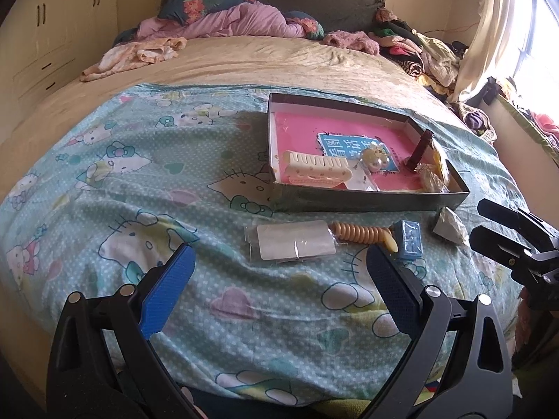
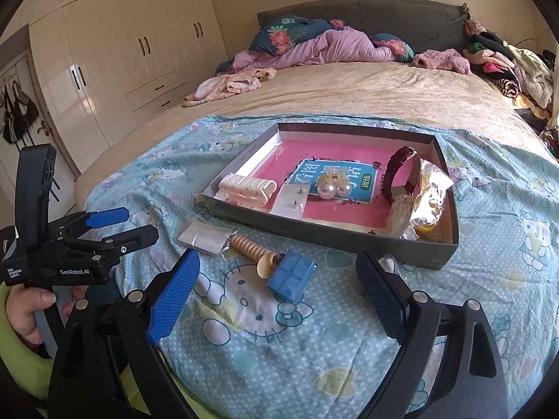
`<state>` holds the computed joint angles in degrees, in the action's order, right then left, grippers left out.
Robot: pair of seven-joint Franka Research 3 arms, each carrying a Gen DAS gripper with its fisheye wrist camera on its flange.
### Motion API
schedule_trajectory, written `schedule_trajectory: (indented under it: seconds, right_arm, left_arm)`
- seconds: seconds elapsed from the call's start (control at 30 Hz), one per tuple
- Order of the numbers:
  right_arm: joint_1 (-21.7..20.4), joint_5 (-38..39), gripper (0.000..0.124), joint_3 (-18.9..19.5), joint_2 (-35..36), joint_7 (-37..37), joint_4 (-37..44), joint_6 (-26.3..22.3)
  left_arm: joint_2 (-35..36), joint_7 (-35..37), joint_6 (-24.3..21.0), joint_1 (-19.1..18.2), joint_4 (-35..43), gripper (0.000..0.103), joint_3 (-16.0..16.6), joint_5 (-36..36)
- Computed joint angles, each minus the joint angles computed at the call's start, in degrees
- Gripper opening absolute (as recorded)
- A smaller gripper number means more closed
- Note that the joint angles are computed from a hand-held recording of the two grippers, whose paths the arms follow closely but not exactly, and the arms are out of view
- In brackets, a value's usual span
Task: Organize jewelry
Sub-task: 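Grasp the blue square case with the right tool while the left tool grasps the bagged white card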
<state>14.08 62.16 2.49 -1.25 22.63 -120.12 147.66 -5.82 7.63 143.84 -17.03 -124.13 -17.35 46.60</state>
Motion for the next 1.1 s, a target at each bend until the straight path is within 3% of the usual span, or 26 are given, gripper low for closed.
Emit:
schedule_trajectory:
  seconds: [0.33, 0.6, 0.9, 1.03, 1.1]
  right_arm:
    - [-0.1, -4.4, 0.082, 0.8, 3.0, 3.4, 0.8, 0.7]
    - [-0.6, -7.6, 0.059, 1.6, 6.4, 6.3, 2.5, 0.7]
    - [-1.2, -10.4, 0.057, 2.8, 10.1, 10.0, 5.3, -1.4]
    - [-1.1, -10.7, 0.053, 3.6, 11.4, 9.3, 5.8, 0.2]
    - [-1.2, -10.3, 0.044, 3.9, 11.9, 8.3, 5.9, 1.2]
  left_arm:
    - [2.5, 1.6, 1.2, -0.1, -0.2, 0.092, 0.8, -2.3]
    - [5.0, 3.2, 1.2, -0.4, 1.3, 0.092, 1.7, -3.4]
    - [7.8, 4.8, 1.4, -0.8, 3.5, 0.092, 2.7, -4.5]
    - [8.7, 5.7, 1.6, -0.8, 4.2, 0.092, 3.1, -5.4]
    - [9.3, 6.1, 1.6, -0.8, 4.8, 0.092, 3.3, -5.6]
